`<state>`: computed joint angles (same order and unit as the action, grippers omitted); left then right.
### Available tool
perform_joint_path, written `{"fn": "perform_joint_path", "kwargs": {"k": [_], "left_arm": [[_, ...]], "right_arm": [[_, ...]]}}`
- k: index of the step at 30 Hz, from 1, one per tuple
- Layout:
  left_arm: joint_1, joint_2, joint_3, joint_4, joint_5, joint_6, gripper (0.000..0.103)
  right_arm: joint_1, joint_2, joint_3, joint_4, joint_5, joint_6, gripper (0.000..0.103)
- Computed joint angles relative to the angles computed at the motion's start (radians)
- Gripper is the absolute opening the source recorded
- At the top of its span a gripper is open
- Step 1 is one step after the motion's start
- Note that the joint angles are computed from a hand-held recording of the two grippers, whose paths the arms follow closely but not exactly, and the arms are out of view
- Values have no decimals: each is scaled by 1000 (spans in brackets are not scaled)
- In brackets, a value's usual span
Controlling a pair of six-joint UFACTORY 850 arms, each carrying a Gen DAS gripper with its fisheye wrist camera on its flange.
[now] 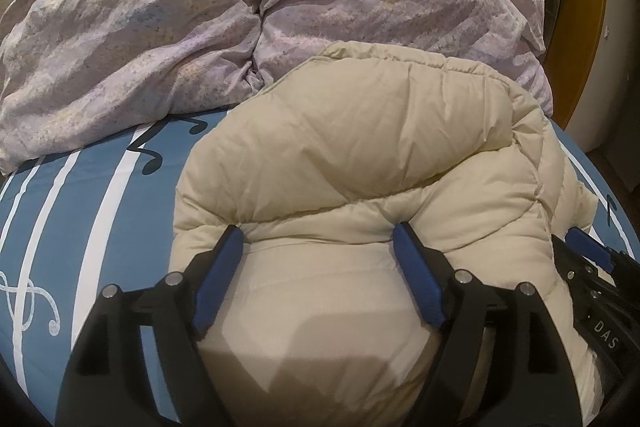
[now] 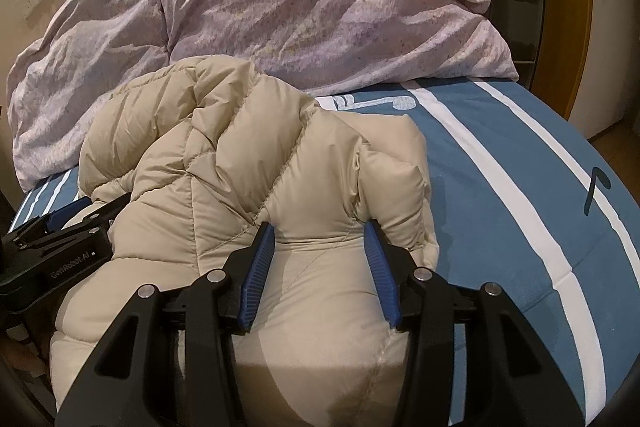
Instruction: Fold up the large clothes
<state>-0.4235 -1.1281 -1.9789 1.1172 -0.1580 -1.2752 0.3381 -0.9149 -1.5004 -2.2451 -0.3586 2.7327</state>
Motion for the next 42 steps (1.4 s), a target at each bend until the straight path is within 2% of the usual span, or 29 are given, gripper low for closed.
{"fn": "perform_joint_path", "kwargs": {"k": [7,19,42], "left_arm": [[-1,0,7,112,-4,-122,82],[-2,-2,6,142,-13,-162,85],[-3,-4,4,159,-22,-182,88]], "right_arm": [[-4,1,8,-68,-8,69,51],[-8,4,19,-151,-11,160,55],[-7,4,21,-161,-14,176,56]]}}
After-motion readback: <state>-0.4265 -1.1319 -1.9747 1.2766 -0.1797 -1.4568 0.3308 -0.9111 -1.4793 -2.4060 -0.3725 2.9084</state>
